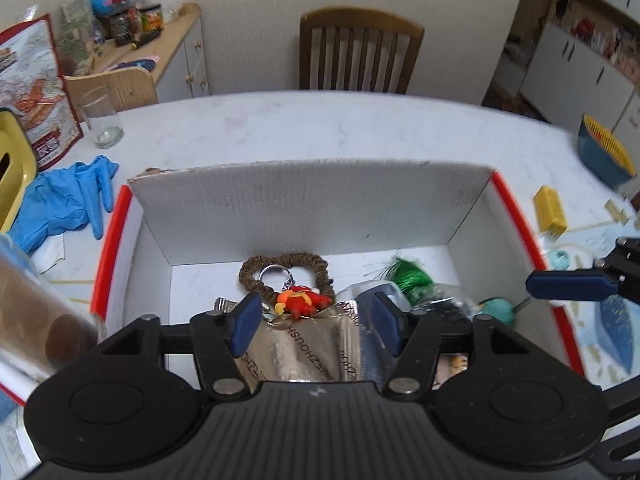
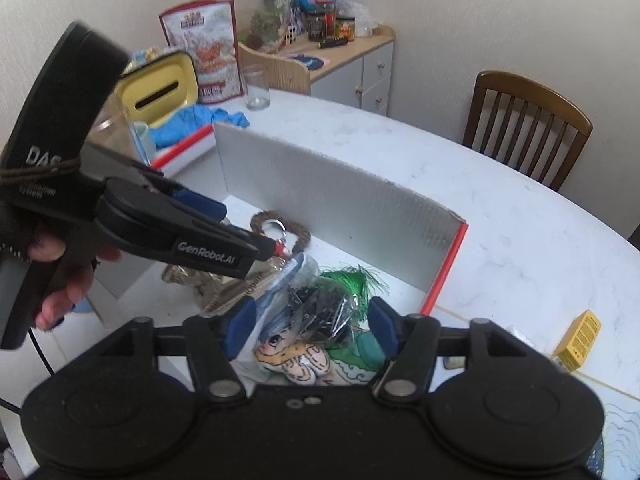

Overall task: Organize objects
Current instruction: 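Open left tool releasing dragon keychain in box while right tool releases bead bag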

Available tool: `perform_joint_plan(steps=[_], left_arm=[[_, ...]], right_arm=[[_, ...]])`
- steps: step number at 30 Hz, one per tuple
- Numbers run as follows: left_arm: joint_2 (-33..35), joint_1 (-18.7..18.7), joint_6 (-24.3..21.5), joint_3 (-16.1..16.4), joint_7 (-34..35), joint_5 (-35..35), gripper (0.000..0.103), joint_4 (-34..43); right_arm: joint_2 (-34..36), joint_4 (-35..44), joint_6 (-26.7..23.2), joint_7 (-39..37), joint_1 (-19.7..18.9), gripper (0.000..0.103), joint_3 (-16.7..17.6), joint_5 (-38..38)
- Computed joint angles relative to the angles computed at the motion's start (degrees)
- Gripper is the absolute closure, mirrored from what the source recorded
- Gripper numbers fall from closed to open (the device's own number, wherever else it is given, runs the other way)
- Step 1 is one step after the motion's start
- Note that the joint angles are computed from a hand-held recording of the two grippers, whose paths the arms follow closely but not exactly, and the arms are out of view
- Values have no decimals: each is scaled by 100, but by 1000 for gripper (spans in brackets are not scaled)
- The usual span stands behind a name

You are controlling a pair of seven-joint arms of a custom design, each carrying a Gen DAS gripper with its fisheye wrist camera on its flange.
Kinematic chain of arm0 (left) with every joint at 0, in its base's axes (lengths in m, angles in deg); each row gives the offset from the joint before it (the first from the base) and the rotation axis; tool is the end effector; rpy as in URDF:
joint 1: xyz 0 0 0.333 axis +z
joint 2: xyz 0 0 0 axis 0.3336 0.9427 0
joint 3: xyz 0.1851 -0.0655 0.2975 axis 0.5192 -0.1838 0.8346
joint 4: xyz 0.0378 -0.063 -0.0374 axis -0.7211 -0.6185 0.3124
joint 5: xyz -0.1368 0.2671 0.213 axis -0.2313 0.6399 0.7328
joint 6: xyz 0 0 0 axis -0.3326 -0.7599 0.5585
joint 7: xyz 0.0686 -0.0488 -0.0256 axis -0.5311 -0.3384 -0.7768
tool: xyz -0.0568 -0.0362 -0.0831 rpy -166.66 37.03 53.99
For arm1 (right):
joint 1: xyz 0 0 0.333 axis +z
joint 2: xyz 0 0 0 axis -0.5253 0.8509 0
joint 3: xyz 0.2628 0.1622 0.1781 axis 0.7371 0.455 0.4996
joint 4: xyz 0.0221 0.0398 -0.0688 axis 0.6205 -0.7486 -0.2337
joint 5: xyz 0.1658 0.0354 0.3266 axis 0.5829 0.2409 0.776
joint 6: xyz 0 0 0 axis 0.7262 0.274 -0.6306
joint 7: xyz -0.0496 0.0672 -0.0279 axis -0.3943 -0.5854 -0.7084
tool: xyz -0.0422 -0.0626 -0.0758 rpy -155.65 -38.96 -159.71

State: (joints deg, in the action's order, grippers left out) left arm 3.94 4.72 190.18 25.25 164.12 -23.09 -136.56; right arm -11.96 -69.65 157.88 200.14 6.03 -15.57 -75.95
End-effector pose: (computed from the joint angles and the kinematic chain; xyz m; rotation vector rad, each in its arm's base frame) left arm 0.7310 -0.2788 0.5163 -1.6086 2.2042 -0.7820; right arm 0.6506 0.5011 0.5294 -2.0585 1.4040 -0.4239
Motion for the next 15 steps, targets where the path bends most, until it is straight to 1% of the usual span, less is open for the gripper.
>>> perform_joint_plan(steps=[2, 5, 7, 8, 9, 10, 13, 15], left_arm=[[-220, 13, 252, 2, -79, -16, 39, -345], [-510, -33, 571, 67, -251, 90, 39, -773], [-679, -30, 767, 59, -316, 120, 34, -1022], [-777, -35, 910, 61, -364, 142, 29, -1182], [-855, -41, 1028, 63, -414, 160, 26, -1301], [-933, -45, 1142, 60, -470, 168, 26, -1418], [-1092, -135, 1271, 122, -718, 275, 23, -1593], [-1203, -243, 1366, 224, -984, 452, 21, -1730]], right_arm=[[-252, -448, 286, 60, -38, 39, 38, 44], [-598, -1057, 715, 131, -73, 33, 83, 46], [-842, -1484, 1031, 168, -108, 29, 116, 38], [-959, -1689, 1189, 193, -122, 25, 129, 31], [-1061, -1863, 1331, 209, -141, 22, 145, 27], [-1158, -2031, 1466, 190, -178, 22, 187, 45], [-1446, -2511, 1811, 164, -242, 16, 257, 70], [-1620, -2818, 2042, 218, -261, 8, 254, 62]])
